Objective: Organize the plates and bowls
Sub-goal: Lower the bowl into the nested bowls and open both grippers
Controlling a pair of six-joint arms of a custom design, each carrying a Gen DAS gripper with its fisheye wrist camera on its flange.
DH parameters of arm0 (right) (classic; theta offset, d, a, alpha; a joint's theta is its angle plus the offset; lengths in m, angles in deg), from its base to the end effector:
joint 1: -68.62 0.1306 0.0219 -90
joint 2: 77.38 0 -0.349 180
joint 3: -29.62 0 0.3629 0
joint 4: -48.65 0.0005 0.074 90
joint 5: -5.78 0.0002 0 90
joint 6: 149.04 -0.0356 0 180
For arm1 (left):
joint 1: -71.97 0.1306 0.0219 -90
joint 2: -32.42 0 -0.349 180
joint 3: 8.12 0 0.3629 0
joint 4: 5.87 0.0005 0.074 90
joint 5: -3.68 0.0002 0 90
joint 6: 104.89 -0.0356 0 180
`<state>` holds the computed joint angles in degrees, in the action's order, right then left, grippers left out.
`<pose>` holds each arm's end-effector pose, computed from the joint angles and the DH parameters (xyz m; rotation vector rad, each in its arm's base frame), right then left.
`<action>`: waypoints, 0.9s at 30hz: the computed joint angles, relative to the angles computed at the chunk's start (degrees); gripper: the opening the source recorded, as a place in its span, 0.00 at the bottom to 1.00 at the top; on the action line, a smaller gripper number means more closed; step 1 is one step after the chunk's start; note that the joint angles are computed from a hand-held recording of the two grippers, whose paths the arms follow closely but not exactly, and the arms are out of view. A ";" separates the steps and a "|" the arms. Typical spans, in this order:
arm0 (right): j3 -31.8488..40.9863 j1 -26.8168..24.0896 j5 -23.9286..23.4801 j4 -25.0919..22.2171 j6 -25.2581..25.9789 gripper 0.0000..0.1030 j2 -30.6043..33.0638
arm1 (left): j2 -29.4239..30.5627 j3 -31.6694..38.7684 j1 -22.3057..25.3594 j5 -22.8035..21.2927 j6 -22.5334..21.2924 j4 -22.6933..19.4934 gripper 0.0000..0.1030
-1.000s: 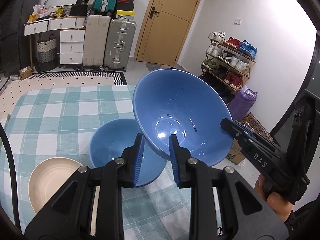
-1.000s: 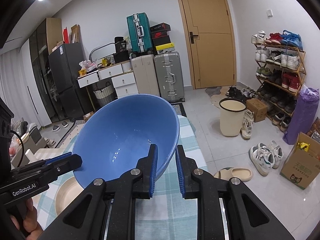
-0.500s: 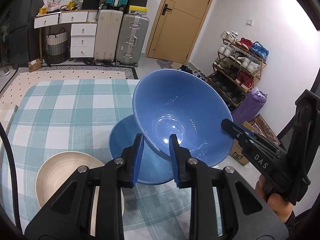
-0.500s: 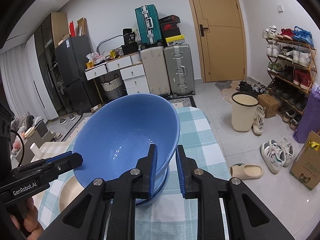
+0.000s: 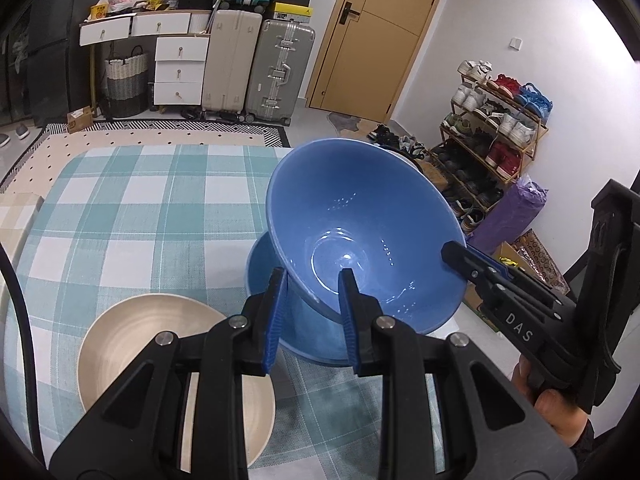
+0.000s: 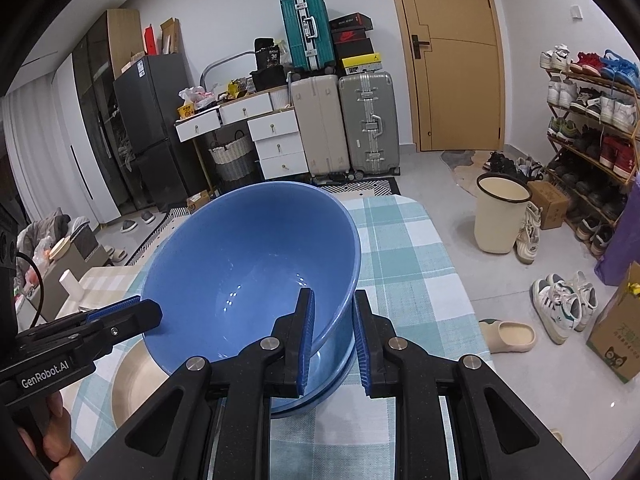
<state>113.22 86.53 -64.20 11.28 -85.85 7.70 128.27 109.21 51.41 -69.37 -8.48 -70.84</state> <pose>0.4210 0.1227 0.4014 0.3549 2.1726 0.0413 0.4394 -0.1764 0.5362 0.4399 2.3194 -0.5775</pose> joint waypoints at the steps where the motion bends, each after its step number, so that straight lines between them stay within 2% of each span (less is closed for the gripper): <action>1: -0.02 0.06 0.12 0.04 0.04 0.19 0.24 | 0.32 -0.23 0.19 0.15 -0.05 0.34 0.21; 15: -0.19 0.34 0.04 0.09 0.19 0.19 2.96 | 2.96 -4.79 1.11 -0.41 -1.14 4.40 0.21; 27: -0.66 0.73 1.17 -0.56 0.12 0.19 3.94 | 4.71 -7.22 -0.41 -4.31 -2.87 7.73 0.21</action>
<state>112.56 87.27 -63.03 10.73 -85.74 11.64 132.98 101.99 51.00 -73.67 -11.35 -63.11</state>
